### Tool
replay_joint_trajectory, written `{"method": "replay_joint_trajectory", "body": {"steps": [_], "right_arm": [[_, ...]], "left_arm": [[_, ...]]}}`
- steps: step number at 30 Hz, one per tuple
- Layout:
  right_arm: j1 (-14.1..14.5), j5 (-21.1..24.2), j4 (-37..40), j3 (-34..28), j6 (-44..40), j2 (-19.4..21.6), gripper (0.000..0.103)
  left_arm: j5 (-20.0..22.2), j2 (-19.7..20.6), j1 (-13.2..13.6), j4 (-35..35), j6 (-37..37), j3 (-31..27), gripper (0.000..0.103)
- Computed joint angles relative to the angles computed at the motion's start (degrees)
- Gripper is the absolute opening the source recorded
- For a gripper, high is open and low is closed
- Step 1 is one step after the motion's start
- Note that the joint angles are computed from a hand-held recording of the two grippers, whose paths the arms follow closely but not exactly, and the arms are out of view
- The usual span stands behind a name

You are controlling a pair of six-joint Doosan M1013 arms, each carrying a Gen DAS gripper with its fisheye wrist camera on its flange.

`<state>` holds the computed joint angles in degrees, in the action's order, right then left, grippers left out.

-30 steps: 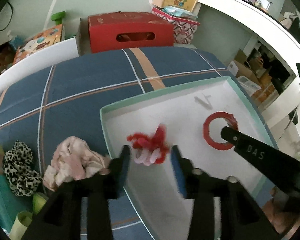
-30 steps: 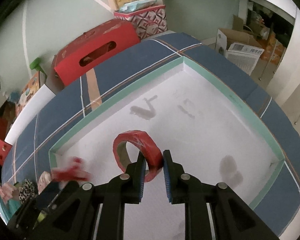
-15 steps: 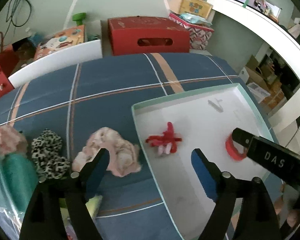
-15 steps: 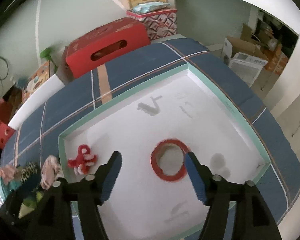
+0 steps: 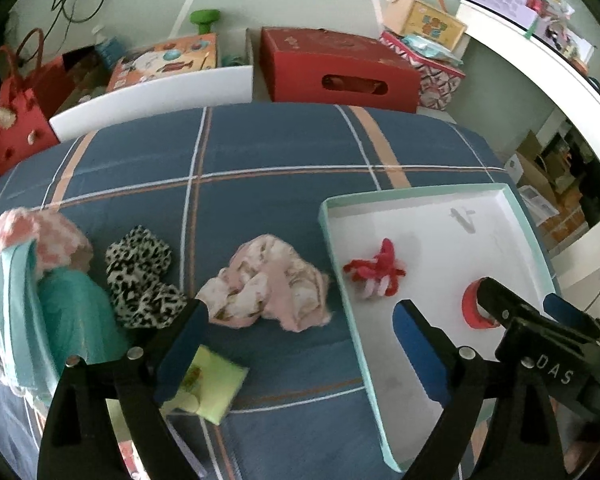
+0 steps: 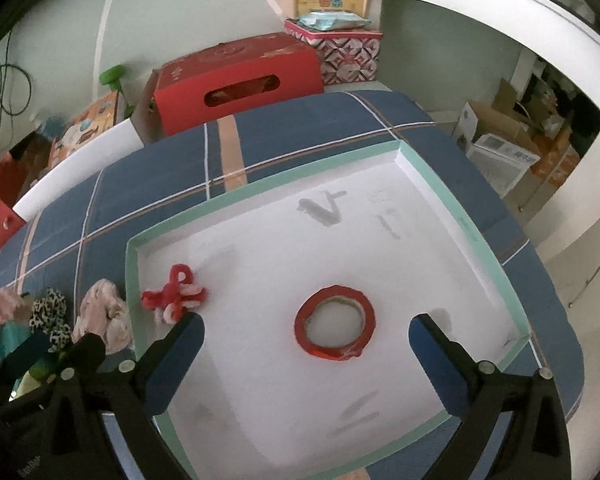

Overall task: Organize soft objects
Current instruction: 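Open both tools to drop the toy and tape roll into the tray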

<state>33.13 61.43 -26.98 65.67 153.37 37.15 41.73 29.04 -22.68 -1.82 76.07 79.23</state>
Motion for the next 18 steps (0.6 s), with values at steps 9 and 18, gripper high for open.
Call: {"method": "replay_joint_trajectory", "body": {"steps": [9, 18], "right_arm": [[1.34, -2.87, -5.48, 1.37, 4.21, -1.3, 0.103], [2.02, -7.45, -3.73, 1.25, 0.71, -1.37, 0.103]], "left_arm": [[-0.45, -2.59, 0.69, -1.1, 0.48, 1.87, 0.094], [-4.41, -7.26, 1.97, -4.04, 4.11, 5.86, 0.094]]}}
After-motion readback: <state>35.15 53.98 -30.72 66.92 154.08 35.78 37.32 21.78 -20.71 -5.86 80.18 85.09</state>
